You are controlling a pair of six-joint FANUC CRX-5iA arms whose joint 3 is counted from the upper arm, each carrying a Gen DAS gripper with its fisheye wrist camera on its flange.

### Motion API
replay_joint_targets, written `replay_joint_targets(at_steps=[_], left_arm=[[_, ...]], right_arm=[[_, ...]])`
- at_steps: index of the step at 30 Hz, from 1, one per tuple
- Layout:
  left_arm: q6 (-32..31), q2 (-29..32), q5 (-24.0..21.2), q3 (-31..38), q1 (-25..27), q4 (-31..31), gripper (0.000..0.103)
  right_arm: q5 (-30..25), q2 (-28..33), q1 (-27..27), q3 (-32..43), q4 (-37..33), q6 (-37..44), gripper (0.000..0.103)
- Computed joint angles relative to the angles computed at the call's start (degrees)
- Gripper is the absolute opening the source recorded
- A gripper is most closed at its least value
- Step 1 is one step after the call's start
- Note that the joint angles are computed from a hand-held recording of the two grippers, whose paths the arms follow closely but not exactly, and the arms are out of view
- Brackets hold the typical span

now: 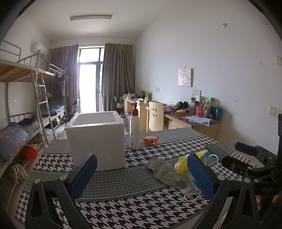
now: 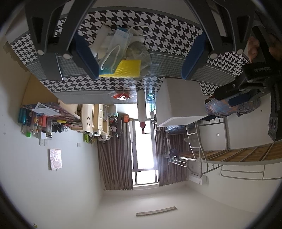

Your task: Organize soft objects

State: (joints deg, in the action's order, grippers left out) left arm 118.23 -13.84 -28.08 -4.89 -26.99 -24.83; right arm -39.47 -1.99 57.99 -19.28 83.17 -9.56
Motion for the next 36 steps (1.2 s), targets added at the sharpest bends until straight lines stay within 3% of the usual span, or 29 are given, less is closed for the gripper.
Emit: replay_joint_targets(at_steps=[18, 26, 32, 36], left_arm=[[-16.3, 2.9, 4.8, -1.8, 3.2, 16.0, 0.102], [-22.4, 5.5, 4.7, -0.9, 3.5, 21.4, 0.102], [-32.4, 7.4, 5.1, -1.7, 3.9, 30.6, 0.102], [-34.2, 9.1, 4.4, -0.3, 3.5, 30.8, 0.102]], right_arm=[[-1.1, 0.7, -0.4, 1.3, -5.5, 3.7, 0.096], [-1.5, 0.7, -0.7, 1.3, -8.2, 4.8, 0.096], [-1.5, 0.9, -0.9, 1.4, -9.7, 5.4, 0.096], [-1.2, 1.0, -1.4, 1.3, -10.7, 5.4, 0.096]])
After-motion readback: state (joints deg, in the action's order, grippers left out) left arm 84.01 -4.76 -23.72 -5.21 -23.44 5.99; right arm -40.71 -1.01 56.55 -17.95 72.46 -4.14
